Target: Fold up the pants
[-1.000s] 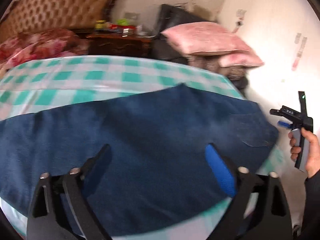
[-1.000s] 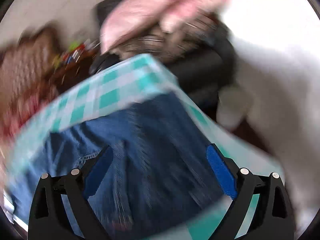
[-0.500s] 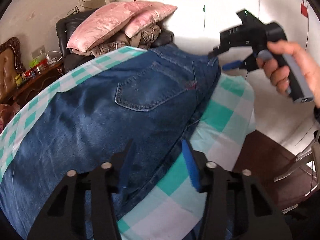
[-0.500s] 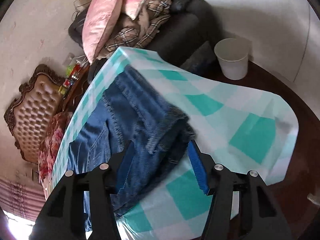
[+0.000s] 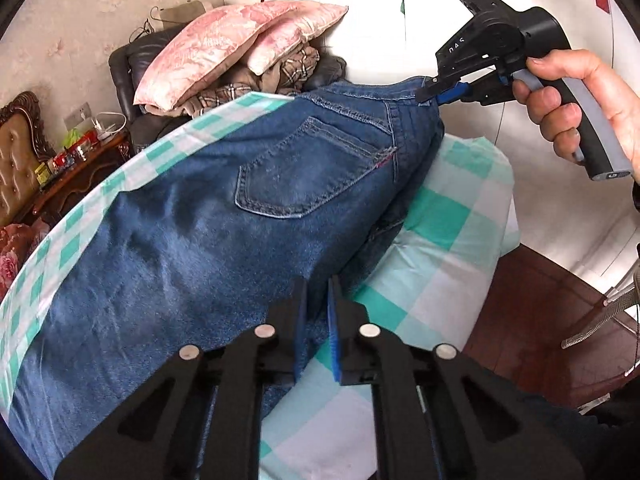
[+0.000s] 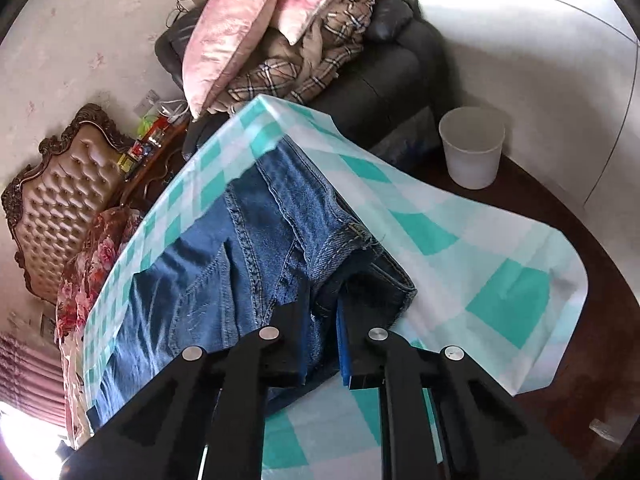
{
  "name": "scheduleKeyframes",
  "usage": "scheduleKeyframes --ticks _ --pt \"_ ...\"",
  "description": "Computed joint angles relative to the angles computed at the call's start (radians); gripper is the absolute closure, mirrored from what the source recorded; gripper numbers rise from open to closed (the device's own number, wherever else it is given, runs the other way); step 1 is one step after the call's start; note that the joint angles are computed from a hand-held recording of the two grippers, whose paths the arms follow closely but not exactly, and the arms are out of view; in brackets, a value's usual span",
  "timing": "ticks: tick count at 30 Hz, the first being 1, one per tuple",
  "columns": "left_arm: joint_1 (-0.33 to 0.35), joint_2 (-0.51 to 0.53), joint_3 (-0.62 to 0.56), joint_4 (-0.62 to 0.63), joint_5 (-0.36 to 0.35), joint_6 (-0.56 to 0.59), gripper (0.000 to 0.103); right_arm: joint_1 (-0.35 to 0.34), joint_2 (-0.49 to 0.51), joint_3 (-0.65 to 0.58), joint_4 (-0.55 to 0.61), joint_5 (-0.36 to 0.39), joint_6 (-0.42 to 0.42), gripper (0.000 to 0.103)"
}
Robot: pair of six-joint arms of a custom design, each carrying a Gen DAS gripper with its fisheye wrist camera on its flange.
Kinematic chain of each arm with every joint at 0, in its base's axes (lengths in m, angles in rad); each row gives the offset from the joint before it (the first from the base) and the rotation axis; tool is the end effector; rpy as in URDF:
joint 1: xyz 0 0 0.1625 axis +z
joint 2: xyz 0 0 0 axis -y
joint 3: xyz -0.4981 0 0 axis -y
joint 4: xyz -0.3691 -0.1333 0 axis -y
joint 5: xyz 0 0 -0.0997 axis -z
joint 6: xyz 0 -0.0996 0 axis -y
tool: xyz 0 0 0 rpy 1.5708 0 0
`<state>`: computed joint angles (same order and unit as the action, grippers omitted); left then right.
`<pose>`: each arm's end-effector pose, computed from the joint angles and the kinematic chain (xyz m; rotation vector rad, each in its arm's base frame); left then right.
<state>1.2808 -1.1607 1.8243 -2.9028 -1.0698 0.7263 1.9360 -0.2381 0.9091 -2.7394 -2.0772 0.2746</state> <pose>-0.0042 -0.6476 0.3852 0.9947 2.2303 -0.6899 0.4016 -0.8125 0.0215 -0.0548 -2.6927 0.8668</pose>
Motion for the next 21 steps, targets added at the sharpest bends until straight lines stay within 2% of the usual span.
scheduleKeyframes --ticks 10,13,16,17,19,20,21 --pt "0.004 -0.019 0.011 0.014 -0.018 -0.018 0.102 -0.005 -0.021 0.059 -0.015 -0.023 0.027 0.090" --pt "0.009 -0.016 0.003 0.046 -0.022 -0.038 0.101 -0.009 -0.009 0.048 0.017 -0.050 0.015 0.090" --pt "0.019 -0.016 -0.006 0.085 -0.039 -0.051 0.088 -0.010 0.006 0.029 0.021 -0.074 0.009 0.091" --pt "0.027 -0.027 -0.015 0.112 -0.070 -0.087 0.078 -0.002 0.015 0.014 0.027 -0.122 0.005 0.087" --pt "0.047 -0.052 -0.028 0.128 -0.142 -0.161 0.073 0.009 0.024 0.006 0.020 -0.181 -0.007 0.083" --pt "0.063 -0.066 -0.037 0.129 -0.173 -0.216 0.073 0.021 0.033 -0.004 0.015 -0.243 -0.010 0.060" --pt "0.081 -0.081 -0.044 0.127 -0.190 -0.260 0.073 0.037 0.051 -0.022 0.000 -0.328 -0.029 0.045"
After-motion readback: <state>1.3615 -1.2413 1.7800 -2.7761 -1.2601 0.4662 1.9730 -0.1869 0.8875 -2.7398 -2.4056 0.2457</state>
